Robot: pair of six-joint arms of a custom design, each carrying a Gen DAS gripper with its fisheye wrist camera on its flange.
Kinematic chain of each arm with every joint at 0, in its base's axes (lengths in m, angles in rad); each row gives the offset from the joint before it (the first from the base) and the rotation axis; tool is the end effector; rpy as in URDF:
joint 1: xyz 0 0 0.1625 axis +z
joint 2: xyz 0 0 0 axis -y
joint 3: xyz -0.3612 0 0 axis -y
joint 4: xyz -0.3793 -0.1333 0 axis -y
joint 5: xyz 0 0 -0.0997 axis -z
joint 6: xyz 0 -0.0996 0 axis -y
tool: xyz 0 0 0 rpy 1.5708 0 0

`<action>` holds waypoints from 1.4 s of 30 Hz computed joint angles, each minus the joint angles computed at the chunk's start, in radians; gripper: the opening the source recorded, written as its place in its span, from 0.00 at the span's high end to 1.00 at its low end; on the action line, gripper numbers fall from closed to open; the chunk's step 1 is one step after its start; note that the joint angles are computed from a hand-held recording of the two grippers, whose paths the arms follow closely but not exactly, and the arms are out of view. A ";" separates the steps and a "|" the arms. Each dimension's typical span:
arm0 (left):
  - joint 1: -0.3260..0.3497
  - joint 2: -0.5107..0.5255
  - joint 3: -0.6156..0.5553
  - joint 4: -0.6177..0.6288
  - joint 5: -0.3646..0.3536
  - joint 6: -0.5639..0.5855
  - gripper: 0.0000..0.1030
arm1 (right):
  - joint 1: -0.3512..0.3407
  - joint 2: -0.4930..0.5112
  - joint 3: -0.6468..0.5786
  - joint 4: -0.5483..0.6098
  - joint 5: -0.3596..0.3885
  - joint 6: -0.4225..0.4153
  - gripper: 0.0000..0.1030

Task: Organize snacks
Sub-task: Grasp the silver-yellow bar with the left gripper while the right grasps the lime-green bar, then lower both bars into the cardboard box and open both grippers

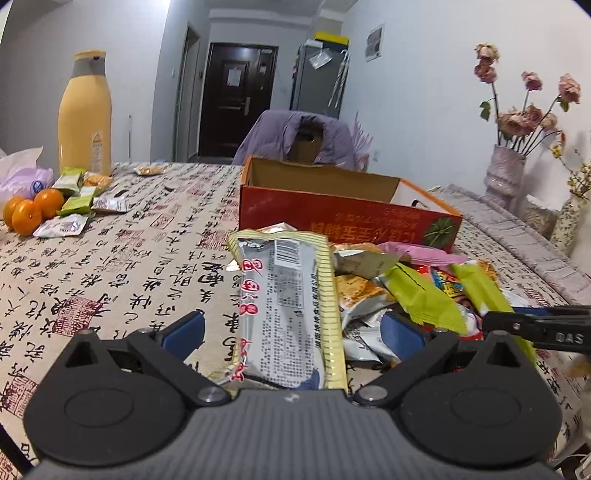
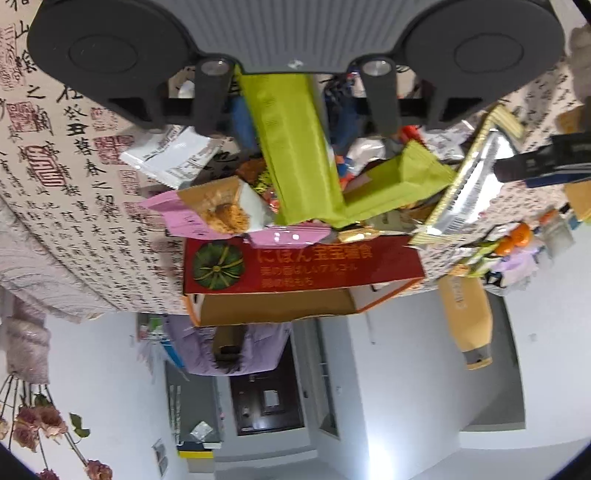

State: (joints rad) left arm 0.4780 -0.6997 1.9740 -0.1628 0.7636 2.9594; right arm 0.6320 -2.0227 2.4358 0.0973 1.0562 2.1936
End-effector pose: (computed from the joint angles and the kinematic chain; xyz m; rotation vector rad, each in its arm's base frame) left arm -0.1971 -0.3333 -0.0736 0.8846 2.3803 -1.1169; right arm -0.0671 -0.2751 0.2058 0.3577 -2.2501 1.2545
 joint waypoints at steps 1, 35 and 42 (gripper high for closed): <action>0.007 0.010 -0.018 0.017 -0.002 -0.007 0.00 | -0.006 -0.009 0.009 -0.005 -0.009 0.000 0.65; -0.043 -0.036 -0.059 0.117 -0.010 -0.011 0.49 | -0.083 -0.273 0.097 0.054 -0.204 0.055 0.67; -0.012 -0.029 -0.187 0.123 -0.004 0.116 0.49 | 0.238 -0.125 -0.030 -0.102 0.056 0.193 0.67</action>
State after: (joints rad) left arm 0.4665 -0.7283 1.7868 -0.0398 0.7600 3.0751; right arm 0.8695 -2.1481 2.4059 -0.0051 1.1122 2.3866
